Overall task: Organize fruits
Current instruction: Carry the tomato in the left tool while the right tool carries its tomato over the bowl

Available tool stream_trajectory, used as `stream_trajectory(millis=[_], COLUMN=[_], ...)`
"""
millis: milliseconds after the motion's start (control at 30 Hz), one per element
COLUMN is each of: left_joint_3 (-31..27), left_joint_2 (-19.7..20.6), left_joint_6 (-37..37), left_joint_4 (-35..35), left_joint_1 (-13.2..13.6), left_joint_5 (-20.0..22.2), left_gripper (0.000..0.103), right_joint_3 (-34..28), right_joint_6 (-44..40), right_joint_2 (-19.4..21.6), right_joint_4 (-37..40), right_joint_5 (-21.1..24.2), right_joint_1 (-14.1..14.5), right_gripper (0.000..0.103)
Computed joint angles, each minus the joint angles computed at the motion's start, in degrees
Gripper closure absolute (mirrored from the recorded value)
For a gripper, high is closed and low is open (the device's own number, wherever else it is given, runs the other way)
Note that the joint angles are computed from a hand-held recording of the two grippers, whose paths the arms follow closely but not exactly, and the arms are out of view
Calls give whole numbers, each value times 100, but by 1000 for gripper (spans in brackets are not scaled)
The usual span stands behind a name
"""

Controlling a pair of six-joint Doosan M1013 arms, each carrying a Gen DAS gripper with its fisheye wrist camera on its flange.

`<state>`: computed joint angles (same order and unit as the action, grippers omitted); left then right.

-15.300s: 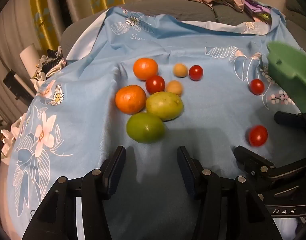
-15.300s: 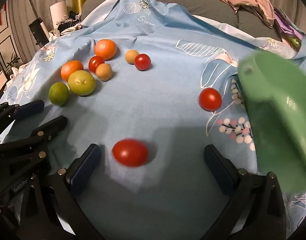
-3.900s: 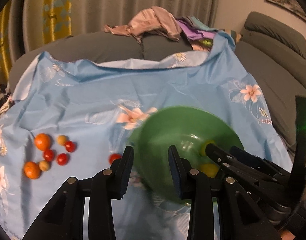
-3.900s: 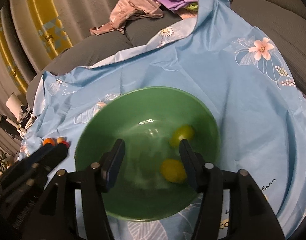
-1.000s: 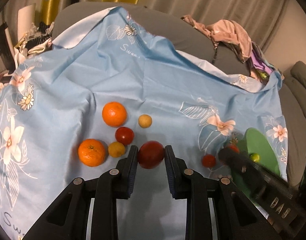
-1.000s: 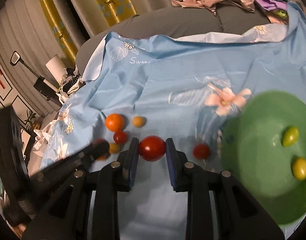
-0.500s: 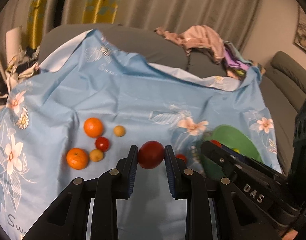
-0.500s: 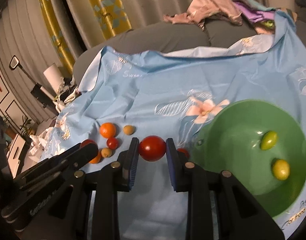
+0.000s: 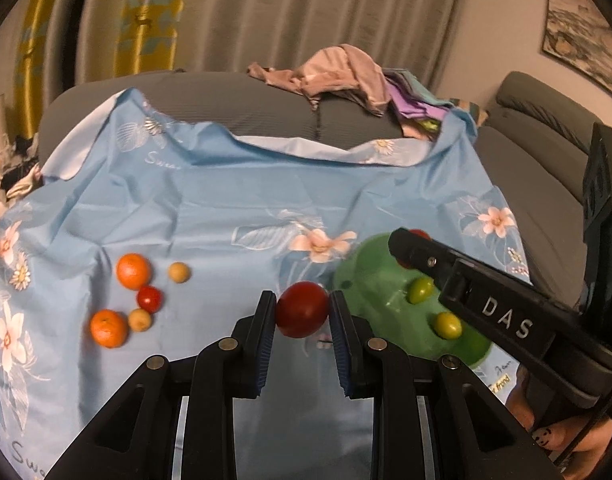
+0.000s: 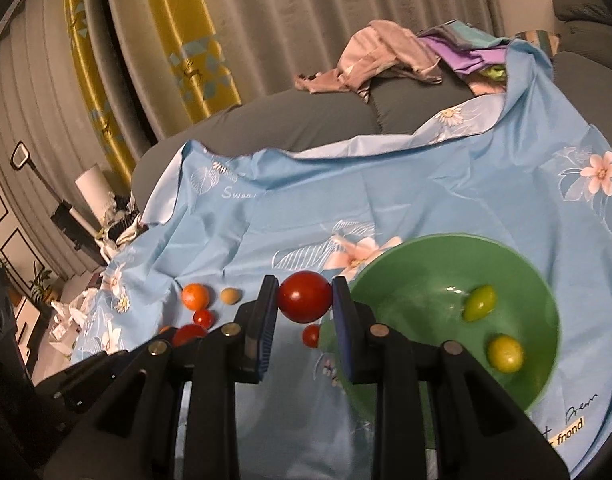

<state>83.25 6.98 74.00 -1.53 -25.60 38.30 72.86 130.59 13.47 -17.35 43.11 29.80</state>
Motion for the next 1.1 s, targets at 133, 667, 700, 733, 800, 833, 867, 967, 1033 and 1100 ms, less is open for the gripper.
stream_trajectory(millis=[133,667,700,733,800,833,867,967,1033,1100], left_joint_3=[-263,-744,-743,-750,-771,-779,-787,-778,-793,-834], left_joint_2=[144,606,612,624,661,676,693,723,755,805], left_joint_6=[362,1736,1739,1750,1849,1911,2025,2082,2025,2021], left_joint_4=[-192,-1082,-1103,-1158,-1365,-1457,-1606,-1593,-1488,-1547], left_joint_1=[-78,-220,-225,-227,-213,-208,-200,-256,-286,-276], left_joint_5=[173,479,516,556,651,698,768,830,871,984], left_gripper=[76,76,76,76,76,76,76,76,76,76], right_joint_3=[101,354,350,346,335,339,340,337,340,347], right_joint_6=[282,1628,1629,1625,1612,1604,1603,1600,1592,1572], right_joint_2=[-91,-256,-247,-236,-218,-214,-210,-192,-184,-180], right_joint_4=[-181,-846,-818,-778,-718,-692,-666,-566,-527,-456], right_joint_5=[-51,292,319,348,394,409,425,479,505,521], right_joint_1=[-50,-264,-277,-294,-319,-330,-341,-383,-398,-421], right_gripper=[75,75,75,75,75,75,75,75,75,75])
